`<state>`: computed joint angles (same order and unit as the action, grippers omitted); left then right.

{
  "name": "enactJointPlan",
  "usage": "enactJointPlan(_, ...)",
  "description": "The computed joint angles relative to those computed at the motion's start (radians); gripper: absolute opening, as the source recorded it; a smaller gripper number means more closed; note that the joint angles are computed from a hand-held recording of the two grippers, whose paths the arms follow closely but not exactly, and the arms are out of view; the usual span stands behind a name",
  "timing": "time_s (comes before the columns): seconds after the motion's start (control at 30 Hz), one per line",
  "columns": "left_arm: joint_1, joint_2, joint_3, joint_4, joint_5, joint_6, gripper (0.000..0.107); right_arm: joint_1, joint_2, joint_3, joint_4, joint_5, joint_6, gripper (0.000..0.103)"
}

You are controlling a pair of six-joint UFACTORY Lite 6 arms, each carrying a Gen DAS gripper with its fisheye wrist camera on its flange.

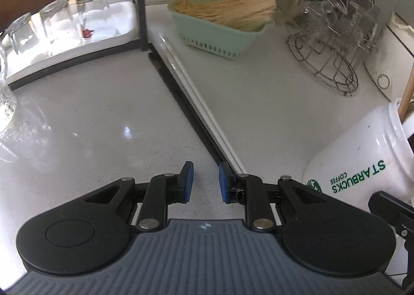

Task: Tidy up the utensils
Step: 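Move the left tool down to the black chopsticks on the counter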

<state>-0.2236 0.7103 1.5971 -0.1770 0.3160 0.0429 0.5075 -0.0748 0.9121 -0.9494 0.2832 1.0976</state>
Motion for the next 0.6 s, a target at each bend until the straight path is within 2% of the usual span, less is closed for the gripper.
enactJointPlan(0.2, -0.01, 0.011, 0.018, 0.049, 0.013, -0.025, 0.025, 0.007, -0.018, -0.018, -0.023, 0.009, 0.034, 0.085)
enactJointPlan(0.43, 0.0, 0.029, 0.061, -0.045, 0.028, 0.024, 0.025, 0.012, -0.019, -0.018, -0.031, 0.018, 0.048, 0.085)
enactJointPlan(0.53, -0.028, 0.05, 0.087, 0.132, 0.032, -0.12, 0.025, 0.01, -0.019, -0.018, -0.029, 0.015, 0.043, 0.085)
enactJointPlan(0.6, -0.033, 0.055, 0.095, 0.163, 0.042, -0.137, 0.025, 0.008, -0.018, -0.018, -0.024, 0.013, 0.036, 0.085)
